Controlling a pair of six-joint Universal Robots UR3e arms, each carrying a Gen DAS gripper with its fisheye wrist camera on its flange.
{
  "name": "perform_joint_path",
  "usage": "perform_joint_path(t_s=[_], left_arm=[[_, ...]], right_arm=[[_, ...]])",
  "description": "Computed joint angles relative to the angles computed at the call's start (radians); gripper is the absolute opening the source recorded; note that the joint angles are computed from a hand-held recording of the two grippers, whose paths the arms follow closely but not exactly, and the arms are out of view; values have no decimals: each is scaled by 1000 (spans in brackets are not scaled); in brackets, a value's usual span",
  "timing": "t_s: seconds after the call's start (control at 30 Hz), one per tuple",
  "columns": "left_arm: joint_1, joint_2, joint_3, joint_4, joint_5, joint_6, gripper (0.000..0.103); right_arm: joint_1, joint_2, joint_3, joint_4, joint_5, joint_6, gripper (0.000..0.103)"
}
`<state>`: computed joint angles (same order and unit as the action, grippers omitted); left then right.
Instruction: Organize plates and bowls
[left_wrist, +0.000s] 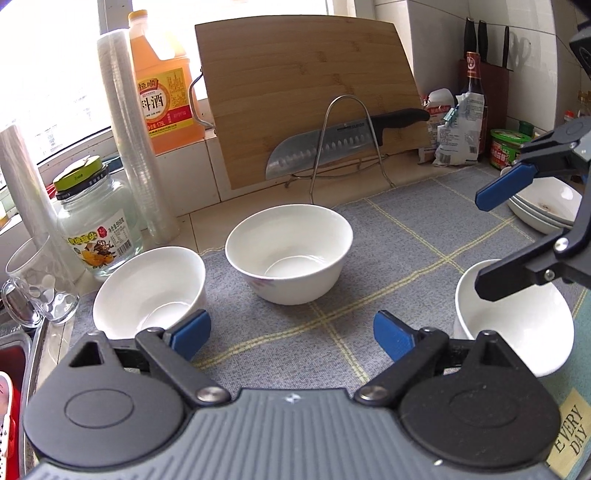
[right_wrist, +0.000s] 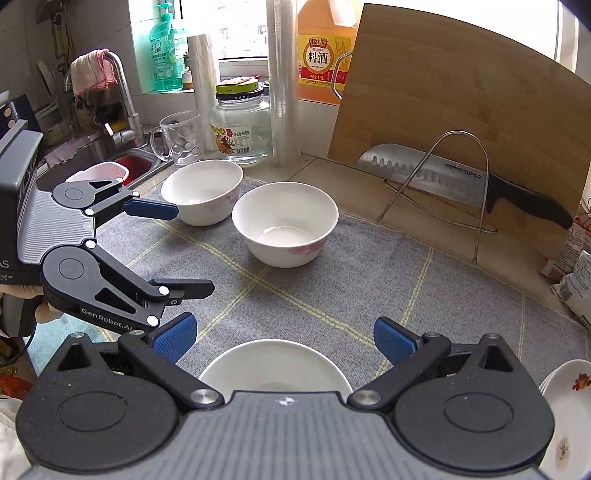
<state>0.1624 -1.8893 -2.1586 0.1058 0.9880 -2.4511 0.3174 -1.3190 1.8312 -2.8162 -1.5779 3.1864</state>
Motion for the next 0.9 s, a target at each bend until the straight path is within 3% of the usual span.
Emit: perform_joint_path(t_s=[0.13,0.47,0.9], left_arm=[[-34,-34,8,77,66,-64,95],[-121,-123,79,130,184,-163,95],[-187,-241,214,125,251,-215,94]], right_arm=[[-32,43,-75,42,50,-9,103],[-108,138,-219,137,186,-73,103],[-168,321,-473,258,279,-113,103]])
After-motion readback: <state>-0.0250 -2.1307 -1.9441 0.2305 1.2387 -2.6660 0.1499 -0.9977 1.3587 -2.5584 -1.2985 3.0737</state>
